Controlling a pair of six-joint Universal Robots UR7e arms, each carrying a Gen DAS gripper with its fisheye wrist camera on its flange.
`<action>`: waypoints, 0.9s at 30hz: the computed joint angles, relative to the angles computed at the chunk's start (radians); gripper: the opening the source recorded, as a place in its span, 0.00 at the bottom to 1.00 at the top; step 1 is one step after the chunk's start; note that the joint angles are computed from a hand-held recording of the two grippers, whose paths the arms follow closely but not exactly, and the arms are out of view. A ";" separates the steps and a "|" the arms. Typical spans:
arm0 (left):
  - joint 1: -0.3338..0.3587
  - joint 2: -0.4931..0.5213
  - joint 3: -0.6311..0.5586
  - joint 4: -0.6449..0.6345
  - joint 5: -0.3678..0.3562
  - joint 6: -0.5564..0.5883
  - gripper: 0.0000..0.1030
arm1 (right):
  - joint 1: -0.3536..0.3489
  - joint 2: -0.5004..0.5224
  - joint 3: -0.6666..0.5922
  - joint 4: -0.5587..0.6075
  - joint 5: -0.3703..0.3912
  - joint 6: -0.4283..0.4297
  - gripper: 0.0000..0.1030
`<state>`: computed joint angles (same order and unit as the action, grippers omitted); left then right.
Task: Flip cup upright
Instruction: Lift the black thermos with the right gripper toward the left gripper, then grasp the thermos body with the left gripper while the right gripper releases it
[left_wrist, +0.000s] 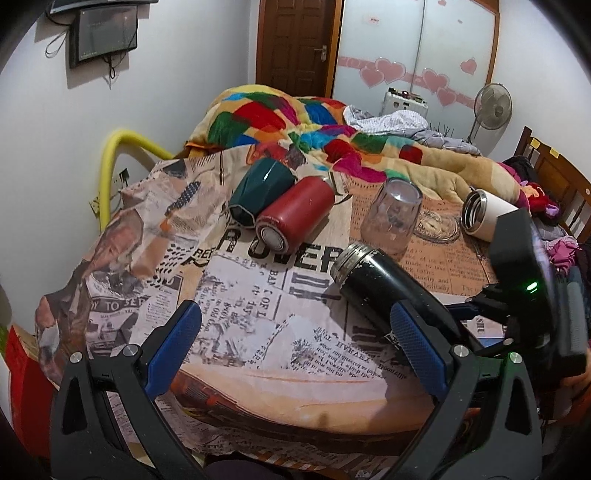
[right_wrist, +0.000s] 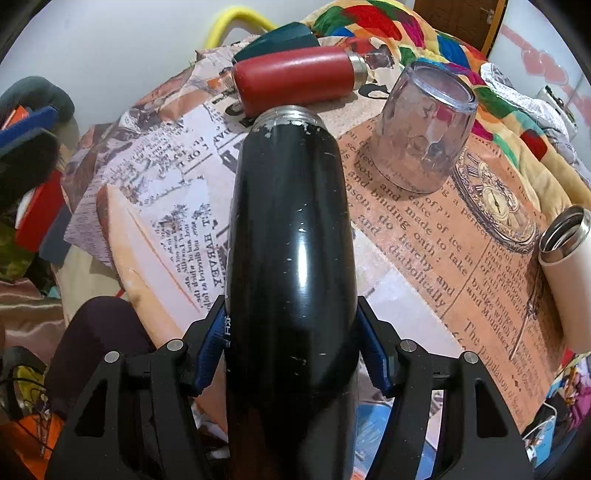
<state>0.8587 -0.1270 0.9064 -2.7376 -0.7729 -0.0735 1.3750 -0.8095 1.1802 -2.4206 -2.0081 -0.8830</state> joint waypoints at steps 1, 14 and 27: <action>0.003 0.001 -0.005 0.013 -0.009 -0.007 1.00 | 0.000 -0.004 -0.002 0.012 0.010 0.010 0.60; 0.025 0.097 -0.212 0.314 -0.195 -0.102 1.00 | -0.032 -0.196 0.225 -0.201 0.141 0.071 0.64; 0.041 0.259 -0.530 0.602 -0.224 -0.195 0.88 | -0.079 -0.321 0.428 -0.536 0.198 0.209 0.74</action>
<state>0.8992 0.1318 0.3763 -2.1353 -0.9968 -0.2686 1.2955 -1.1306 1.6078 -2.9565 -1.8097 -0.6736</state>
